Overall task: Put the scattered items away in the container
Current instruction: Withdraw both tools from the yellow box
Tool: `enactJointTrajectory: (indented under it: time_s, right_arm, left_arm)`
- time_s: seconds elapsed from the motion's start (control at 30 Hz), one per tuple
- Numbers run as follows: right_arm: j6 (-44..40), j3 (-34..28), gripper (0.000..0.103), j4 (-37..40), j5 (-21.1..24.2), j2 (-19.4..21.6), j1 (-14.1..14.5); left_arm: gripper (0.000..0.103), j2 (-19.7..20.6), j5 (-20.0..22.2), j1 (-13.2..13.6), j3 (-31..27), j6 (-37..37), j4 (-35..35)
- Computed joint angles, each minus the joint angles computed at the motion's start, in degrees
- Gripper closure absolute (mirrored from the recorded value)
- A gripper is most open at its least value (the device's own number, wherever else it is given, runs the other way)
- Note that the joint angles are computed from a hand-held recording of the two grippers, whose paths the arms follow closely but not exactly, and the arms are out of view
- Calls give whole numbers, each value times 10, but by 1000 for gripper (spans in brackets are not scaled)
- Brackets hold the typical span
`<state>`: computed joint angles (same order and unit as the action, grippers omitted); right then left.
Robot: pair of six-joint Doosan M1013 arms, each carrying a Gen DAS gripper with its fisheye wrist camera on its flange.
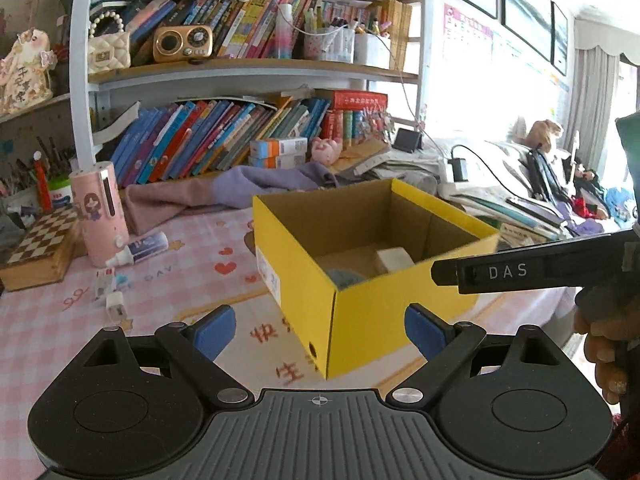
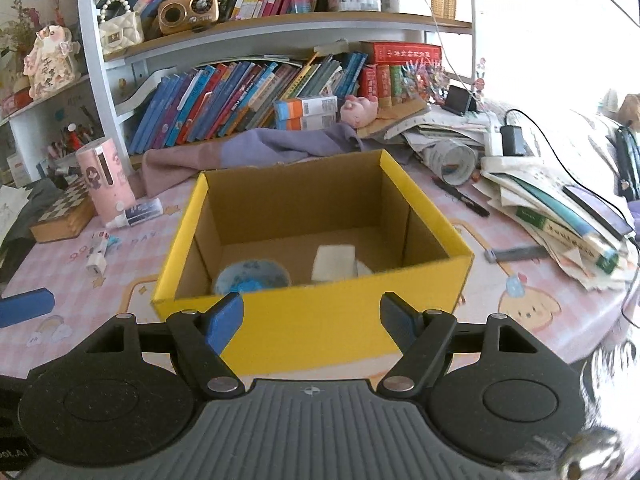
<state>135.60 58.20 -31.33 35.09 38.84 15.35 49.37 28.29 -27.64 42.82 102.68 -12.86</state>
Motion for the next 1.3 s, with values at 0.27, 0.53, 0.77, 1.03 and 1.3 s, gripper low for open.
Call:
enactJointTrajectory:
  time_s: [0.27, 0.53, 0.77, 1.03, 1.3]
  right_arm:
    - [67, 39, 29, -45, 19, -21, 23]
    - [93, 63, 29, -52, 32, -34, 42]
    - [83, 64, 27, -37, 40, -35, 51]
    - [41, 55, 26, -6, 45, -31, 58]
    - [-8, 42, 26, 33, 43, -23, 61]
  left_arm:
    - [9, -36, -15, 7, 67, 59, -54]
    - [9, -63, -21, 13, 113, 87, -78]
    - [9, -77, -23, 18, 138, 85, -78]
    - [9, -87, -25, 22, 154, 52, -54]
    - [9, -95, -29, 24, 168, -11, -1]
